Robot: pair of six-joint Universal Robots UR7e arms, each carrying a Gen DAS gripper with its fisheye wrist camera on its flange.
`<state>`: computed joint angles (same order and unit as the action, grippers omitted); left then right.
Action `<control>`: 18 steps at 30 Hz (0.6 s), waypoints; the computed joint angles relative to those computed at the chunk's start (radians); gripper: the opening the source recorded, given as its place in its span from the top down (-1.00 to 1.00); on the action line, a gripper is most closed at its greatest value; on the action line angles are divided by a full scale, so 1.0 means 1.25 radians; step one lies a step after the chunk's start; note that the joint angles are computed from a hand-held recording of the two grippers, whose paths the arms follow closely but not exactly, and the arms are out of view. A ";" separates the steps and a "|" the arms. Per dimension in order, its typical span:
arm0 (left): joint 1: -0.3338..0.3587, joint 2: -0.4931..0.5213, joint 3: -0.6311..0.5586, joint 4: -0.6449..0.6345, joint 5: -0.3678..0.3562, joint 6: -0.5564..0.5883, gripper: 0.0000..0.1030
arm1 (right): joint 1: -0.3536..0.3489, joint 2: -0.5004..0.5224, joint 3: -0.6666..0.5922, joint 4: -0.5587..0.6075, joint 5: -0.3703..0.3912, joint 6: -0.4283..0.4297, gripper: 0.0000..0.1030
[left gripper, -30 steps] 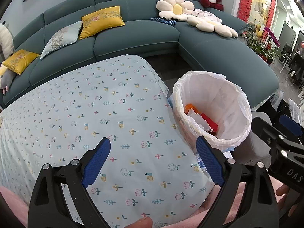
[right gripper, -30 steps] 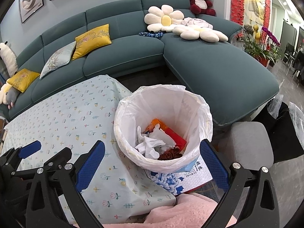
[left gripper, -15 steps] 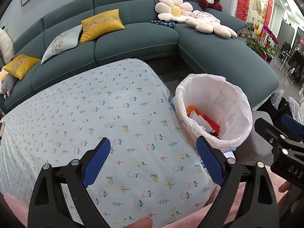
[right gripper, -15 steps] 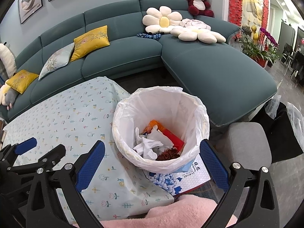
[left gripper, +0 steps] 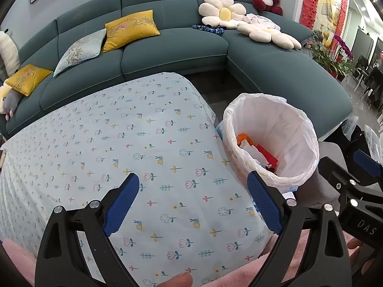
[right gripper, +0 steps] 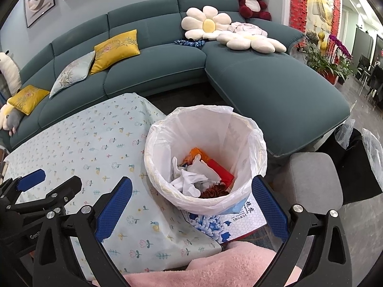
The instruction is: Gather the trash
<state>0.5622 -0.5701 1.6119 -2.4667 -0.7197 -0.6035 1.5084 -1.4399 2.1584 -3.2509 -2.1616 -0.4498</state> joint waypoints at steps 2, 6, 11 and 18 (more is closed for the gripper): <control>-0.001 0.002 -0.001 0.000 -0.001 0.001 -0.70 | -0.001 -0.001 0.001 -0.002 -0.001 -0.002 -0.86; -0.003 0.003 -0.001 0.001 0.001 0.003 -0.69 | -0.003 -0.002 0.006 -0.004 0.004 0.003 -0.86; -0.004 0.003 -0.001 0.004 0.000 -0.002 -0.69 | -0.001 -0.003 0.009 -0.004 0.005 0.000 -0.86; -0.004 0.008 -0.006 0.008 0.003 -0.011 -0.70 | -0.005 -0.005 0.011 -0.007 0.003 -0.003 -0.86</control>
